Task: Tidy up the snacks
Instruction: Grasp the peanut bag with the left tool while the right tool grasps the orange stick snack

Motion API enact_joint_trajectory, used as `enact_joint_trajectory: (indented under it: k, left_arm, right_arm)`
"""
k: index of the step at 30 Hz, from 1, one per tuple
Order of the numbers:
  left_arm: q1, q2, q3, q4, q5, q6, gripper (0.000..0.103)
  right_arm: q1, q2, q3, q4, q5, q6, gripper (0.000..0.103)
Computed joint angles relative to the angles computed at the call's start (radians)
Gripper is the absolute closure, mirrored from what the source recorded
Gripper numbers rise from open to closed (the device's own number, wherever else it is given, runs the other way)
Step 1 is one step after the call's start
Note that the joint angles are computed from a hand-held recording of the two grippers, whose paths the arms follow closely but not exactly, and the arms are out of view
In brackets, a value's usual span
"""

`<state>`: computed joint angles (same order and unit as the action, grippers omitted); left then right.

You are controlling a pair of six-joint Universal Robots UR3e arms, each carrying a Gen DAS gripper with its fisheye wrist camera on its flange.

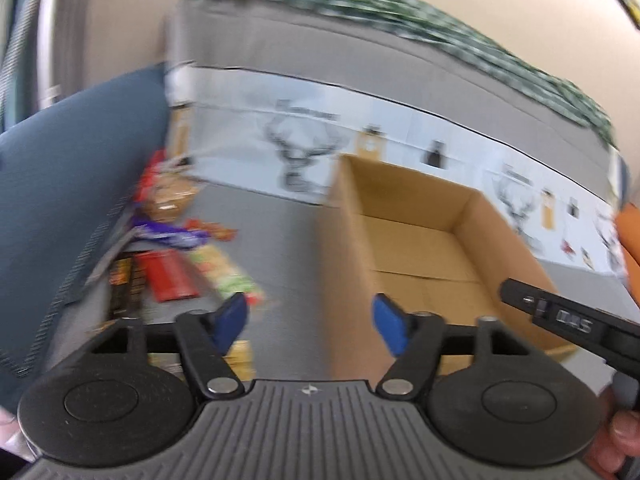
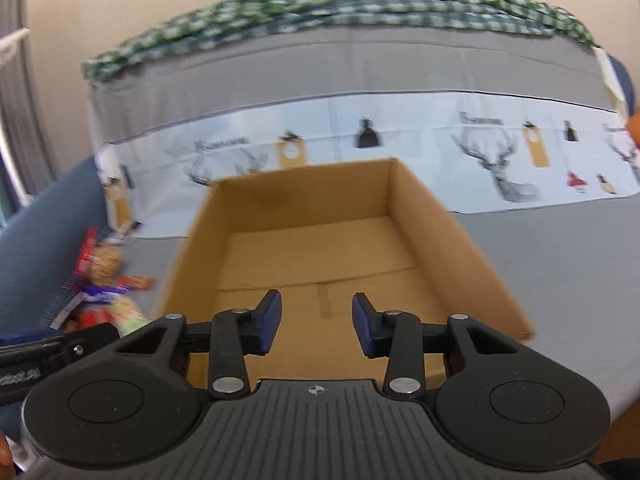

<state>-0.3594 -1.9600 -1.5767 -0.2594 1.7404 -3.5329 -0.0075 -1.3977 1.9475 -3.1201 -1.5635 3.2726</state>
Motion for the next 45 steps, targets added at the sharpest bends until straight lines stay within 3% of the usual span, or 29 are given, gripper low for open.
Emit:
enact_joint_trajectory:
  k: [4,8,12,15,20,21,24,26,29,34,36,41,45]
  left_arm:
    - [0.138,0.108,-0.129,-0.067,-0.072,-0.118,0.033]
    - [0.298,0.173,-0.229,-0.140,-0.191,-0.242,0.019]
    - [0.378,0.176,-0.303,-0.100,-0.236,-0.244,0.011]
    - [0.420,0.153,-0.321,-0.089,-0.281,-0.235,0.010]
    - [0.461,0.108,-0.333,-0.056,-0.337,-0.217,0.010]
    - [0.467,0.094,-0.328,-0.051,-0.349,-0.210,0.010]
    - [0.462,0.061,-0.303,-0.051,-0.355,-0.180,0.009]
    - [0.458,0.045,-0.291,-0.055,-0.357,-0.168,0.009]
    - [0.455,0.023,-0.273,-0.052,-0.360,-0.148,0.009]
    - [0.438,-0.007,-0.240,-0.056,-0.343,-0.097,0.009]
    - [0.431,-0.013,-0.228,-0.064,-0.332,-0.081,0.009]
    - [0.431,-0.005,-0.243,-0.044,-0.323,-0.073,0.016]
    - [0.459,0.033,-0.304,0.015,-0.351,-0.109,0.017]
  right_arm:
    - [0.081,0.068,-0.042,-0.074,0.041,0.023,0.062]
    - [0.179,0.173,-0.147,-0.095,0.099,-0.014,0.062]
    - [0.271,0.267,-0.283,-0.021,0.124,-0.111,0.062]
    - [0.324,0.360,-0.423,0.072,0.131,-0.227,0.059]
    - [0.398,0.517,-0.652,0.238,0.078,-0.498,0.044]
    - [0.397,0.542,-0.679,0.263,0.111,-0.573,0.039]
    - [0.431,0.567,-0.701,0.287,0.069,-0.681,0.029]
    - [0.440,0.599,-0.737,0.316,0.065,-0.724,0.029]
    - [0.448,0.607,-0.744,0.344,0.057,-0.736,0.033]
    - [0.434,0.575,-0.714,0.441,0.099,-0.732,0.083]
    - [0.428,0.542,-0.656,0.427,0.117,-0.740,0.093]
    - [0.384,0.437,-0.504,0.393,0.172,-0.618,0.094]
    - [0.380,0.332,-0.332,0.329,0.109,-0.403,0.094]
